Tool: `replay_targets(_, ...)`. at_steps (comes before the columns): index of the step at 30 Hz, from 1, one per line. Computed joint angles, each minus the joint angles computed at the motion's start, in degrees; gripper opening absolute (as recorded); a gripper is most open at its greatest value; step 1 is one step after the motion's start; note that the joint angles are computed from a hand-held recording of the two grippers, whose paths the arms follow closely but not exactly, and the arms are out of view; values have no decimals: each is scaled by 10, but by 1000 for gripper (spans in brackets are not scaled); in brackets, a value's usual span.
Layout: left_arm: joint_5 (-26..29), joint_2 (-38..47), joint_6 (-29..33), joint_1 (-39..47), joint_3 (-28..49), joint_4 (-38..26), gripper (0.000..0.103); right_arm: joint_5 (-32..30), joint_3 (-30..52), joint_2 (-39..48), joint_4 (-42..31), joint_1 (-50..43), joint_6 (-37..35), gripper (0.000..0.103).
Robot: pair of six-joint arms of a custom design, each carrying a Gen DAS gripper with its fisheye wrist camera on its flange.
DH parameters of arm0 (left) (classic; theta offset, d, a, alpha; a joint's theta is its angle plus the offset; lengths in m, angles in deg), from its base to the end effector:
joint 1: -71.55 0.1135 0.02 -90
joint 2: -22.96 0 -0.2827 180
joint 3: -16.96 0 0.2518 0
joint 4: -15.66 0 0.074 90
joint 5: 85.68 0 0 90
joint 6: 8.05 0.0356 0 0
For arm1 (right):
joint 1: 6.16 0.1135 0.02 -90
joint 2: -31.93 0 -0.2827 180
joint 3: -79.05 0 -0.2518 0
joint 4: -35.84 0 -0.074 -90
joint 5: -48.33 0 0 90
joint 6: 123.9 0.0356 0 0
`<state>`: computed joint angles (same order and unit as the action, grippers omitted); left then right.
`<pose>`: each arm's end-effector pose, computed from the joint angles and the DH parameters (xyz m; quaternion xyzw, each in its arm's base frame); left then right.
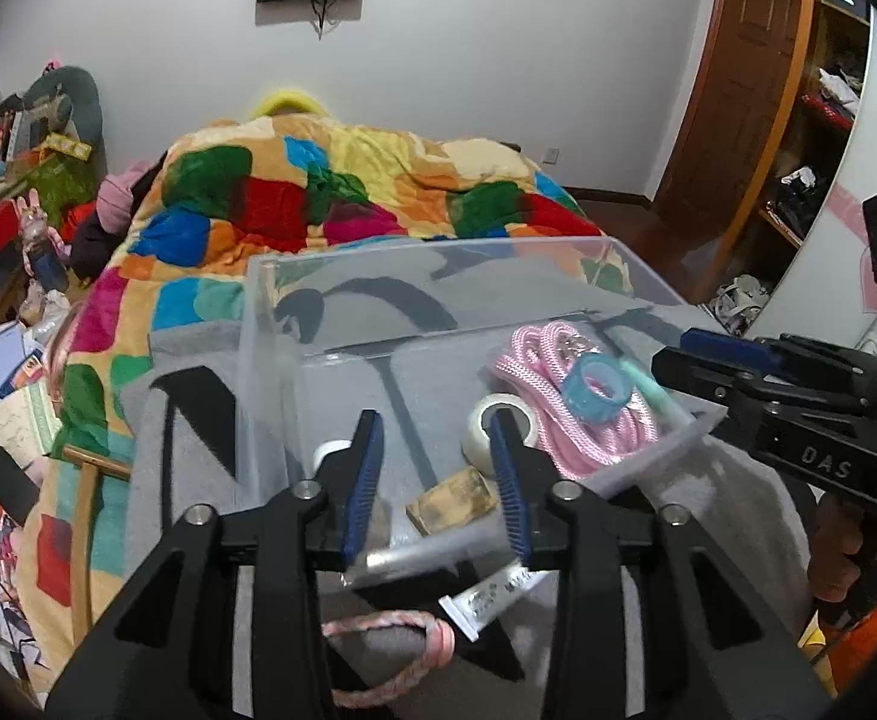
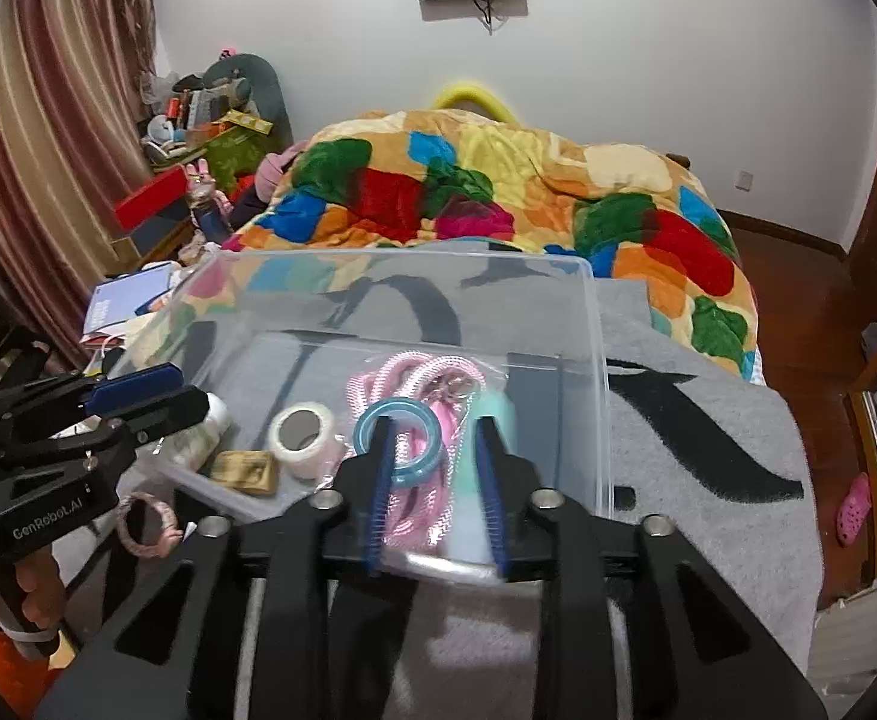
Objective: Organize objects
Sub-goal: 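Lower both bottles into the clear box and open both grippers, then grasp the braided pink-white rope ring with the left gripper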
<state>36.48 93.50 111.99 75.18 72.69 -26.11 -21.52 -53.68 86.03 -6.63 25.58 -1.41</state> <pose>0.2274 -0.0046 0.2288 0.2878 0.8778 -0.1739 0.3413 0.1547 0.0813 0.2311 0.0669 0.9227 0.0431 0.3772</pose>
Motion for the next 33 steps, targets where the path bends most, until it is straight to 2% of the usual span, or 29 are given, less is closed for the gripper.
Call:
replay_targets(2,17,-27,16,19,-2,-17,42,36,8,-16,-19,40,13,40)
replay_targets(6,40,-66,45,56,0,-47,50,113,33,-33,-70,145,57,41)
replay_targets(8,59,-79,69,84,3,-68,55,134,38,-37,-86,189,77,41)
replay_targets(11,81,-83,112,127,7,-97,57,150,40,-31,-98,237,104,41)
replay_targets(16,84,-72,186,181,-8,-121,58,148,27,14,-88,293,147,42)
replay_targets(18,79,-63,214,198,-18,-124,58,138,18,40,-67,302,150,45)
replay_targets(22,47,-34,240,207,-43,-101,58,100,7,85,-17,288,114,49)
replay_targets(26,7,8,229,199,-62,-52,58,47,8,123,32,253,61,56)
replay_targets(29,-3,37,225,197,-64,-35,58,20,22,163,53,234,26,56)
replay_targets(32,-4,44,229,198,-73,-21,47,18,50,214,51,226,-6,57)
replay_targets(33,0,42,233,201,-75,-18,40,16,59,229,51,223,-20,57)
